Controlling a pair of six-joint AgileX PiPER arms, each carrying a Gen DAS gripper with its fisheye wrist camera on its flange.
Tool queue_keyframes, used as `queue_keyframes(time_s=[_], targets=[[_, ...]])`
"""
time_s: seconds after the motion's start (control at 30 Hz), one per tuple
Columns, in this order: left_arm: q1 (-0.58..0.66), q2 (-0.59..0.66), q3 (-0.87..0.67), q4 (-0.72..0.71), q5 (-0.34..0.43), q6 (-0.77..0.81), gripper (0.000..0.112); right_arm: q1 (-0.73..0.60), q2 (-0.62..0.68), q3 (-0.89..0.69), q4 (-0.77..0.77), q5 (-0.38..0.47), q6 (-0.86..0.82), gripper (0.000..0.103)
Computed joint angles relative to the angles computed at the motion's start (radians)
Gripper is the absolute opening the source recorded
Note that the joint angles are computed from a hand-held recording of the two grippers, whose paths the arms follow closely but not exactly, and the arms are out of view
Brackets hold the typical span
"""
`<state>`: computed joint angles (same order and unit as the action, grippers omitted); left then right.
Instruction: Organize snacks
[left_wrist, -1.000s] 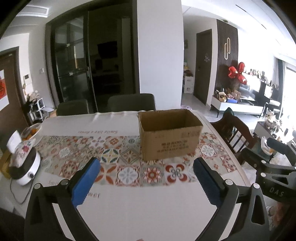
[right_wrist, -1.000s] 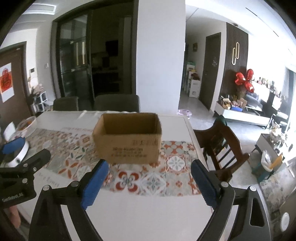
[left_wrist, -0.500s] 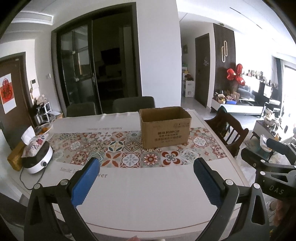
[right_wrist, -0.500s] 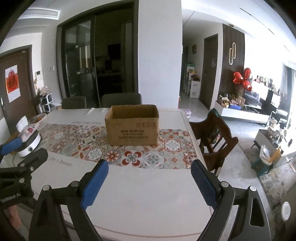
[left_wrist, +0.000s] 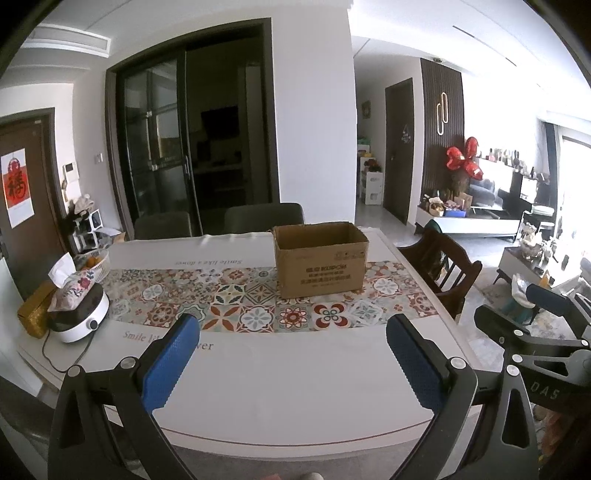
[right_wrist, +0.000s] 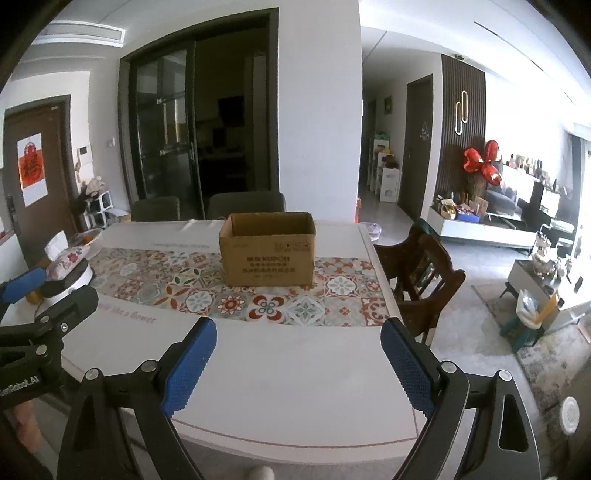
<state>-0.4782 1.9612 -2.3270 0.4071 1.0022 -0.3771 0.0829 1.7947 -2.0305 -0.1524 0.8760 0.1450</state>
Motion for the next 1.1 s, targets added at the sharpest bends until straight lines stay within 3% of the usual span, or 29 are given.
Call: queue_keyframes(time_s=[0.4,1.1], targets=[[-0.029,-0.034,0.050,0.032,-0.013,-0.023,0.103,-0.010,-0.086,0.124,-0.003,-0.053,0.016,0.091],[-0.052,-0.046,0.073,0.060,-0.015,-0.047,0.103,-0.018,-0.108,0.146,0.003,-0.053,0.010,0.091]])
